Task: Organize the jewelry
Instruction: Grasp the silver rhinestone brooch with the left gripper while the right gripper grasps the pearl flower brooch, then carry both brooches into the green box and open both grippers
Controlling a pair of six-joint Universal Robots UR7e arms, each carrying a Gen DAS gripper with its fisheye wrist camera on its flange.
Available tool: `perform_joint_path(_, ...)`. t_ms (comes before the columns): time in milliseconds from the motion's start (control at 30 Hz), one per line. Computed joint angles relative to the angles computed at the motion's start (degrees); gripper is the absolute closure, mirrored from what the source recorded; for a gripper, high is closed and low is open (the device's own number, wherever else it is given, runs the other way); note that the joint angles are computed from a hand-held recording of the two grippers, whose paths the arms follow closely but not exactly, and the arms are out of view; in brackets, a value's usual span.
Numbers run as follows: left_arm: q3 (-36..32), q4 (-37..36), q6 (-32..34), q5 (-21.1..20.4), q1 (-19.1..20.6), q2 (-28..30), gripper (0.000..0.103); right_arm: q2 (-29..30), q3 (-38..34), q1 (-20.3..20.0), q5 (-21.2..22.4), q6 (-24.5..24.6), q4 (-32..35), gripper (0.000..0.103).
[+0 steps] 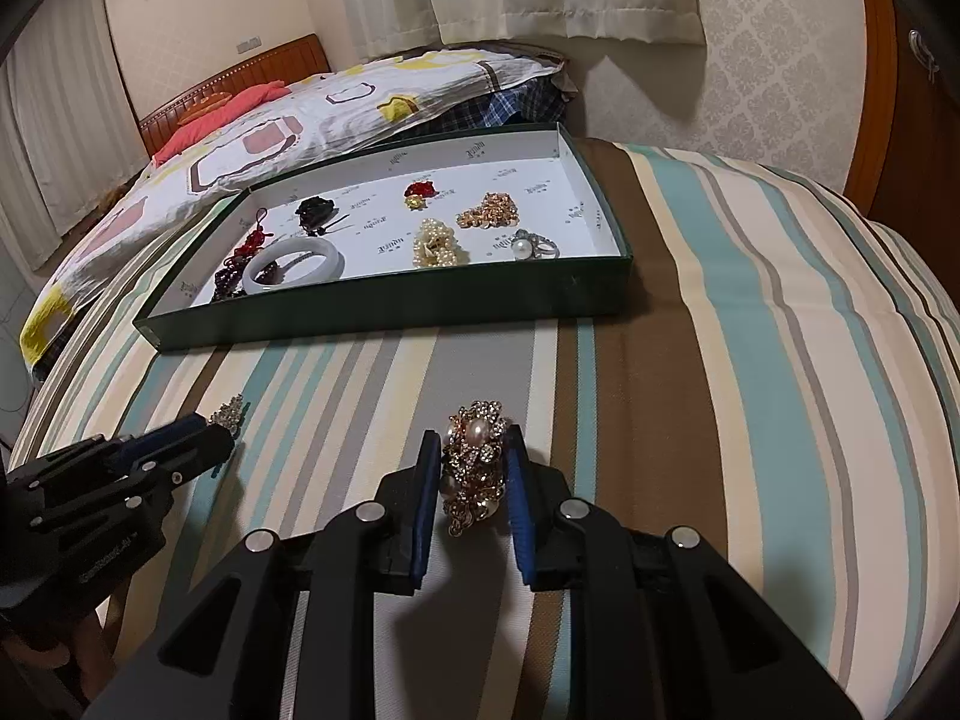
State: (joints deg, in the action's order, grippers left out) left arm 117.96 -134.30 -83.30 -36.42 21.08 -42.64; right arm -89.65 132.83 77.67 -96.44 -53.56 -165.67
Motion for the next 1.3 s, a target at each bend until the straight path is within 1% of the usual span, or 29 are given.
perform_joint_path(200, 0.67, -0.85, 0.03, 0.37, -0.22, -0.32, 0.09, -0.47, 0.5, -0.09, 1.03, 0.08, -0.19, 0.081)
perform_joint_path(433, 0.91, 0.31, -1.05, 2.52, -1.26, -1.84, 0.09, -1.55, 0.08, 0.12, 2.95, 0.7, 1.25, 0.081)
perform_joint_path(567, 0.76, 0.85, -1.31, 4.05, -1.63, -2.9, 0.091, -2.2, -0.75, 0.98, 4.5, 1.69, 2.36, 0.081)
perform_joint_path(700, 0.03, 0.62, -0.25, 6.14, -1.47, -3.58, 0.09, -1.68, -2.19, 2.69, 5.57, 2.42, 1.88, 0.081)
perform_joint_path(800, -0.89, -0.59, 2.09, 8.04, -0.6, -3.8, 0.09, -0.05, -4.15, 4.08, 6.32, 3.29, 1.35, 0.081)
perform_joint_path(900, -1.95, -4.21, 5.68, 9.85, 0.84, -3.57, 0.09, 2.23, -6.37, 5.44, 6.95, 3.92, -0.05, 0.081)
perform_joint_path(1000, -3.34, -6.03, 8.57, 11.81, 2.05, -2.86, 0.09, 4.68, -9.04, 6.61, 7.67, 4.41, -0.88, 0.081)
perform_joint_path(1167, -6.15, -10.97, 14.96, 14.95, 5.02, -1.38, 0.09, 9.3, -13.13, 8.62, 7.72, 4.21, -3.09, 0.081)
perform_joint_path(1300, -8.36, -14.52, 18.83, 16.74, 7.25, -0.01, 0.09, 12.47, -15.45, 9.27, 7.65, 4.02, -4.31, 0.081)
